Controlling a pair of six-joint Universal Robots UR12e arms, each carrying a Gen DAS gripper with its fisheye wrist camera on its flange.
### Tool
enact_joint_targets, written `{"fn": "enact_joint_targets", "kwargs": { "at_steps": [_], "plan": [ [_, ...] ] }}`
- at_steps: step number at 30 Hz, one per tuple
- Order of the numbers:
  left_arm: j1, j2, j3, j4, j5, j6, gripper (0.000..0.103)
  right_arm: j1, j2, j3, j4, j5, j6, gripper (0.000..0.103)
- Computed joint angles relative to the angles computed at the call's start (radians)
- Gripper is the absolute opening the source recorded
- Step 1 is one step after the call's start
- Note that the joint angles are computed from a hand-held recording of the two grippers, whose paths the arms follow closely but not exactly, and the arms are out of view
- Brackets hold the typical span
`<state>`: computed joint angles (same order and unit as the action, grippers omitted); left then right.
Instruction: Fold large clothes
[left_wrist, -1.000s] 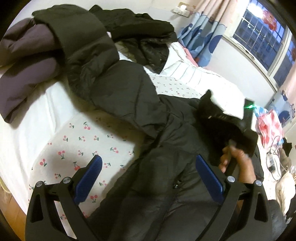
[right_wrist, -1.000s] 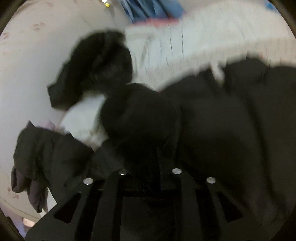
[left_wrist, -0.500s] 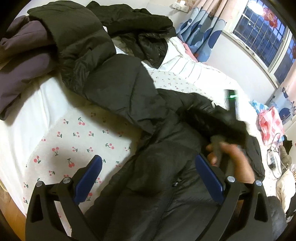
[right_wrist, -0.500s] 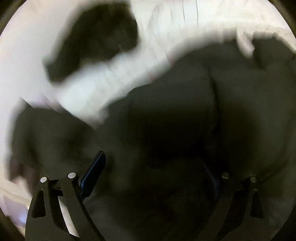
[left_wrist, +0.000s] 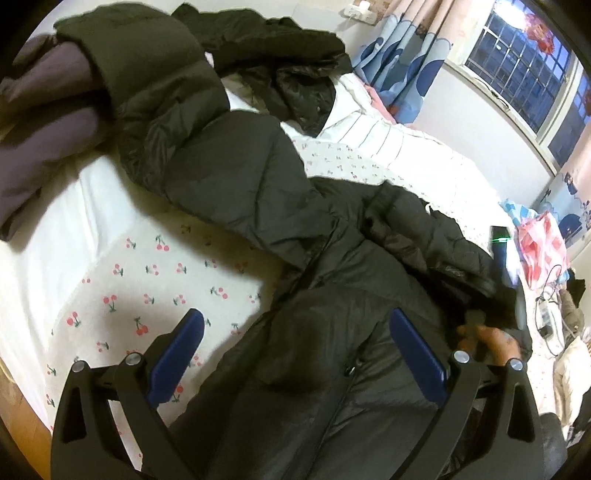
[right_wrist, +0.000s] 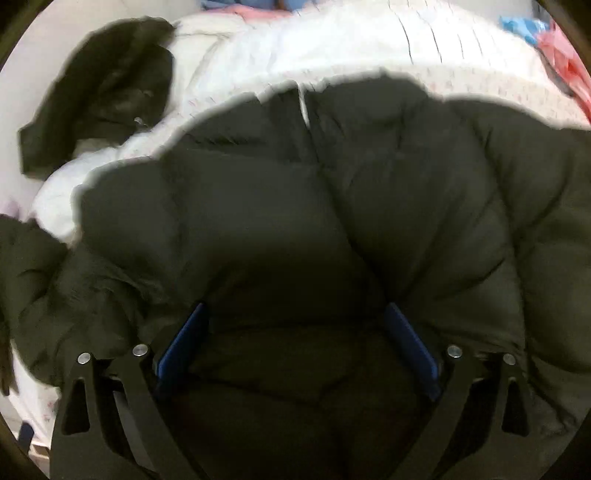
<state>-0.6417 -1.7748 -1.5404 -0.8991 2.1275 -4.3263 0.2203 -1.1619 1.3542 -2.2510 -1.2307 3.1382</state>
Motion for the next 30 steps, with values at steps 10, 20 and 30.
{"fn": "enact_joint_targets", "kwargs": {
  "at_steps": [10, 20, 30],
  "plan": [
    [-0.004, 0.107, -0.028, 0.106, 0.352, 0.154, 0.096, -0.146, -0.303, 0.408, -0.359, 0.402, 0.125, 0.096],
    [0.192, 0.262, -0.129, 0.174, 0.145, 0.027, 0.096, -0.151, -0.276, 0.407, -0.223, 0.512, 0.111, 0.096],
    [0.246, 0.211, -0.096, 0.062, 0.157, 0.04, 0.096, -0.158, -0.257, 0.415, -0.258, 0.55, 0.174, 0.096]
  ]
}}
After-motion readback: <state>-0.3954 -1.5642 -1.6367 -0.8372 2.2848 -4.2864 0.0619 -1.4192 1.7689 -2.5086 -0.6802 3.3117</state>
